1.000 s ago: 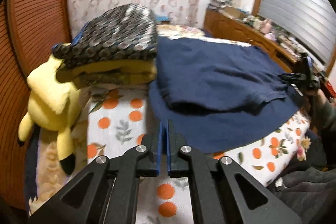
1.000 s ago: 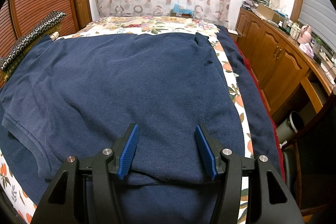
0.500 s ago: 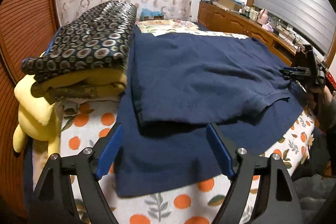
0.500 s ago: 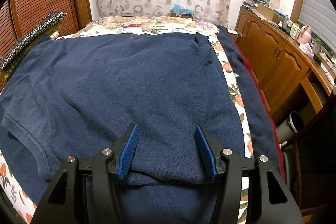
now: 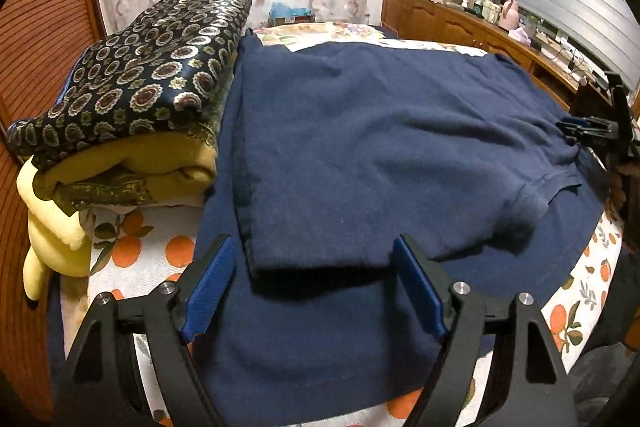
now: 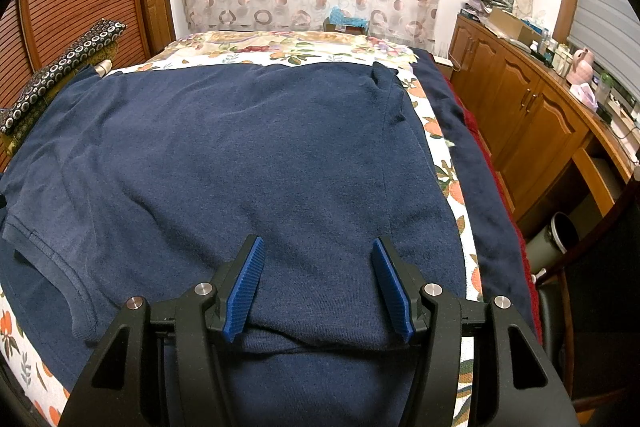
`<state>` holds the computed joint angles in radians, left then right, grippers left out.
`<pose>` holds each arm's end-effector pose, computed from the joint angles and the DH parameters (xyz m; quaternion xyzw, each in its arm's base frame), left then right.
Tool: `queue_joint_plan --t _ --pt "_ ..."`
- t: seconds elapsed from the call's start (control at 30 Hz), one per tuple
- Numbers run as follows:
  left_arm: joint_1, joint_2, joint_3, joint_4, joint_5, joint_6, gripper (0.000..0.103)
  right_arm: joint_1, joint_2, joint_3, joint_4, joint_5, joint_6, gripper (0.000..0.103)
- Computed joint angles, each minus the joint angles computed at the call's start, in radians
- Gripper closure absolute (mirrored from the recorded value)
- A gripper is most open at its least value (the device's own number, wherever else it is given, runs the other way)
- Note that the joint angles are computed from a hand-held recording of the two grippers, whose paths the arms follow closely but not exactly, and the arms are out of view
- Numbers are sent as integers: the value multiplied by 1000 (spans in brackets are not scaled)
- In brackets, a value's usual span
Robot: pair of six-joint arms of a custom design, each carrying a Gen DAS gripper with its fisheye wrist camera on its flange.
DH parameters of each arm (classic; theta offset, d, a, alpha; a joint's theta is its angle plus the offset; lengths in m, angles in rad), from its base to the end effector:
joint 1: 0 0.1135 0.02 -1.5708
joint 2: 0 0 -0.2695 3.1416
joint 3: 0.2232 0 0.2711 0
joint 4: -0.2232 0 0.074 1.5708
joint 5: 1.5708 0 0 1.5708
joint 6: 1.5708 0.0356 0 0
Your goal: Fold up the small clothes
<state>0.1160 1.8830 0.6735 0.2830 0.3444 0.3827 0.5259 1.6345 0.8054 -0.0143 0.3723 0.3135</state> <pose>0.3162 0.0247 0.0579 0.1780 0.9190 -0.0805 0.3424 0.2930 0.1551 0.1480 -0.0319 0.9202 -0.0155 0.3897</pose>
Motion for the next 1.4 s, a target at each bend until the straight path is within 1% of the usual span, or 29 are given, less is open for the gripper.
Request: queue_joint_plan --t 0.13,0.57,0.63,0.73,0.87,0.97,1.1,1.2,1.33,1.4 --pt "-12 19 2 16 -29 -3 22 1 1 1 -1 1 1 44" --pt "-2 32 9 12 -15 0 19 -6 -1 -2 7 -15 3 43" --pt "-3 34 11 11 -15 -2 18 -5 -17 -16 7 -19 12 43" --pt "-6 36 15 9 -17 -2 17 14 -80 -65 7 16 39 43" --pt "-5 39 19 6 -16 1 16 17 -181 -157 4 -11 86 43" --pt "-6 40 20 5 -17 0 16 22 -223 -200 -9 -25 112 43" --pt "-6 40 20 5 -16 1 16 26 -226 -220 -1 -44 124 43" --pt "-6 40 20 5 -16 1 16 25 -207 -206 2 -57 131 43" --pt "-4 40 22 1 -8 -2 16 -13 -214 -199 5 -90 130 43" --pt "3 39 28 -7 5 -12 16 -20 -219 -198 4 -80 138 43"
